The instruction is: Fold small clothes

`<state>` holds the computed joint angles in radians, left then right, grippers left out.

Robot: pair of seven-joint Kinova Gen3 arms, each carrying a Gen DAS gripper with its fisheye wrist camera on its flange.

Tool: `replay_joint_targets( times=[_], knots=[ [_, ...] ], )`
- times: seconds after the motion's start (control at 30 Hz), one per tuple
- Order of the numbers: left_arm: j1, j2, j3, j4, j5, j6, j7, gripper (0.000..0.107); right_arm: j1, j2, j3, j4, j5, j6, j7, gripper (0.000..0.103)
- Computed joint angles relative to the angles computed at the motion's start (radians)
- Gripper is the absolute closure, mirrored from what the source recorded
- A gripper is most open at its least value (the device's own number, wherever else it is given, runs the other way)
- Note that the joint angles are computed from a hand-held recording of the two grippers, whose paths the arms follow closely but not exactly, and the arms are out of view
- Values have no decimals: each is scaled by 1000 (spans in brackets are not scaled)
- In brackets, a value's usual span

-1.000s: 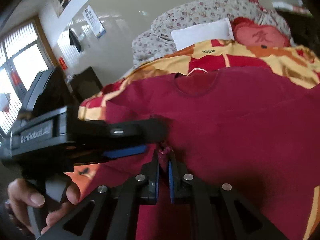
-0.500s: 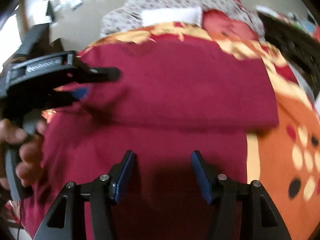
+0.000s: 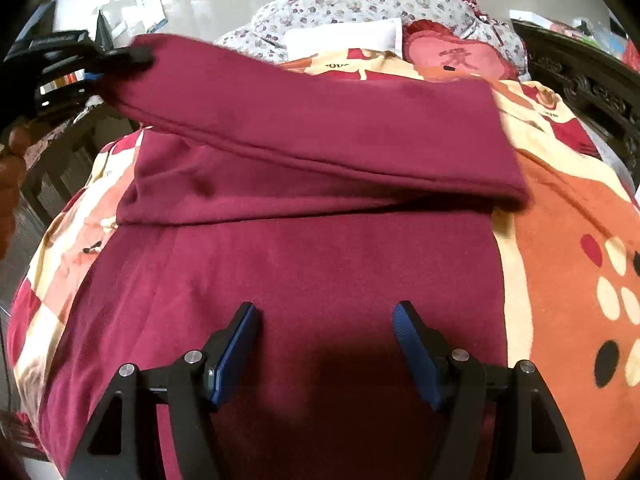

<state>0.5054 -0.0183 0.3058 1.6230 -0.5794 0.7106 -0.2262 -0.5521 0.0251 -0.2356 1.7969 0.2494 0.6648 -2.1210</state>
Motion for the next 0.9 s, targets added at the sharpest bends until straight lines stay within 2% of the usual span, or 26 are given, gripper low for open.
replay_joint_targets(
  times=[0.13, 0.23, 0.3, 0.37, 0.4, 0.47, 0.5, 0.57, 0.67, 0.73, 0.83, 0.9],
  knots=[
    [-48, -25, -42, 58, 148, -13, -103, 103, -17, 15, -5, -17, 40, 23, -23, 32],
    [-60, 13, -41, 61, 209, 11, -181, 103, -21, 13, -3, -15, 41, 23, -26, 31],
    [-60, 47, -23, 42, 199, 87, -192, 103, -15, 13, 1, -13, 24, 15, -10, 31],
    [-95, 61, 31, 44, 166, 122, -149, 103, -18, 13, 0, -14, 28, 19, -16, 31],
    [-84, 54, 33, 61, 126, 127, -108, 103, -18, 12, 0, -15, 31, 22, -20, 31],
    [-11, 30, -14, 79, 45, 163, -37, 103, -30, 7, 10, -35, 36, 43, -17, 32],
    [16, 16, -26, 89, 4, 182, 0, 103, -7, 1, -11, -42, 41, 38, -15, 32],
    [20, 5, 0, 94, -77, 223, 81, 103, -5, -20, -12, -56, 100, 9, -30, 32],
    [53, 20, 16, 102, -186, 232, 177, 103, 7, 23, -26, -180, 196, 69, -22, 32],
    [55, 52, 10, 97, -192, 179, 167, 103, 89, 92, -96, -273, 188, 95, 48, 32],
    [70, 100, -32, 78, -140, 122, 120, 103, 218, 194, -198, -381, 78, 143, 170, 35],
    [54, 147, -41, 56, -64, 125, 90, 103, 247, 257, -194, -424, 45, 211, 240, 37]
  ],
)
